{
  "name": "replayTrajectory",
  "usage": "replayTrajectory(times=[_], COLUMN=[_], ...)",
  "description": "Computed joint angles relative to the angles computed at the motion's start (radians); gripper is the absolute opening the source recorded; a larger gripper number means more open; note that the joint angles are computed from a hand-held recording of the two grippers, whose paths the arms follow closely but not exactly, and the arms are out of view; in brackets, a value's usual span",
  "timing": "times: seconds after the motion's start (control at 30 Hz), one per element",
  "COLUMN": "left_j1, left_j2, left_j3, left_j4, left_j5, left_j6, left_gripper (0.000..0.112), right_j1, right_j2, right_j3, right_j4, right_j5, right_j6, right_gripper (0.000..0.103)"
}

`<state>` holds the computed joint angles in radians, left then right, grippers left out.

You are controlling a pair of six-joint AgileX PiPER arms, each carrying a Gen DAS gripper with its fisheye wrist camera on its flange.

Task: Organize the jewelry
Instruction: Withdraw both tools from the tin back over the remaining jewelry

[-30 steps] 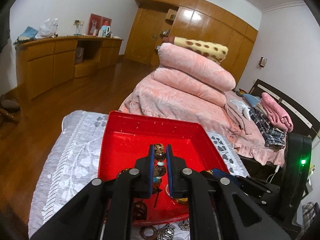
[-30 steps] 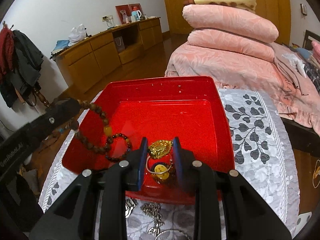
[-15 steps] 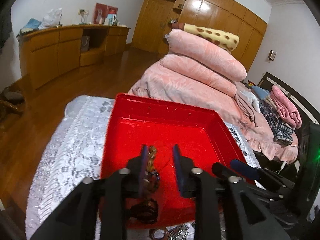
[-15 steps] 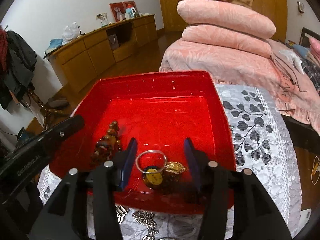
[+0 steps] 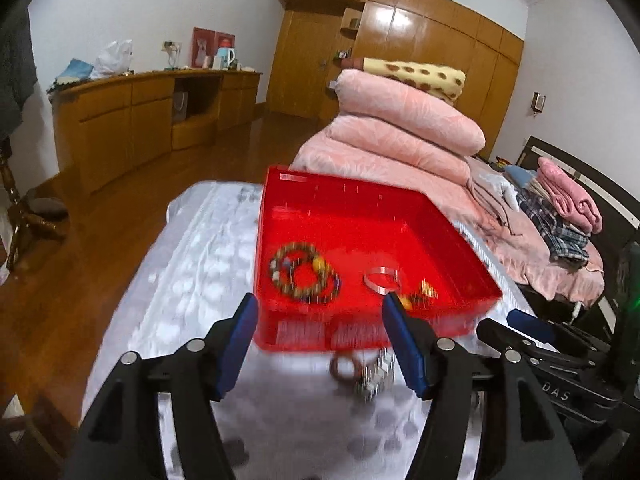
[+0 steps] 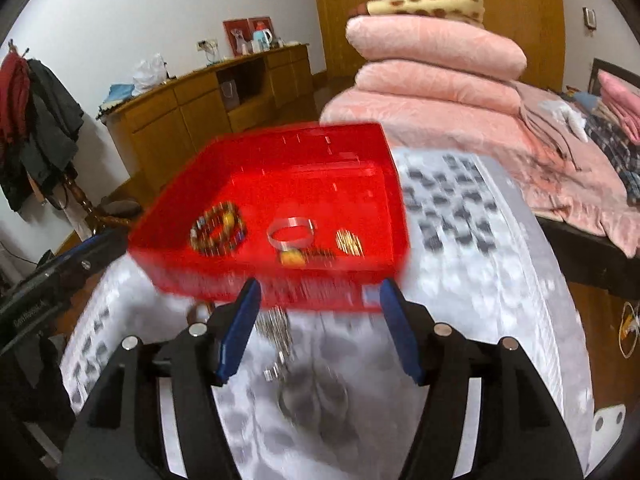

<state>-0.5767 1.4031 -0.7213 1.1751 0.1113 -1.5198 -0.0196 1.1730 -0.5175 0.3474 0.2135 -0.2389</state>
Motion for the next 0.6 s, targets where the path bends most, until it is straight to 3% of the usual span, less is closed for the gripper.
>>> replayTrajectory(times=[0.07, 0.27, 0.6], left_j1=[-0.009, -0.062, -0.086], left_j2=[-0.006, -0.022, -0.01], left_j3=[0.022, 0.093, 0.142], left_j4=[0.018, 0.188, 0.134], left_j5=[0.001, 0.045, 0.047], left_j6=[-0.027, -0.236, -0.208], left_gripper=[0.064, 0.064, 0.068], right_j1=[-0.014, 0.016, 0.098], right_j2=[-0.011, -0.019, 0.017], right_j3=[0.036, 0.107, 0.133], right_j4=[0.045, -0.021, -0.209], right_j5=[0.005, -0.01, -0.036], right_j6=[-0.062, 0.009, 0.219], right_gripper=[0.061, 0.061, 0.065])
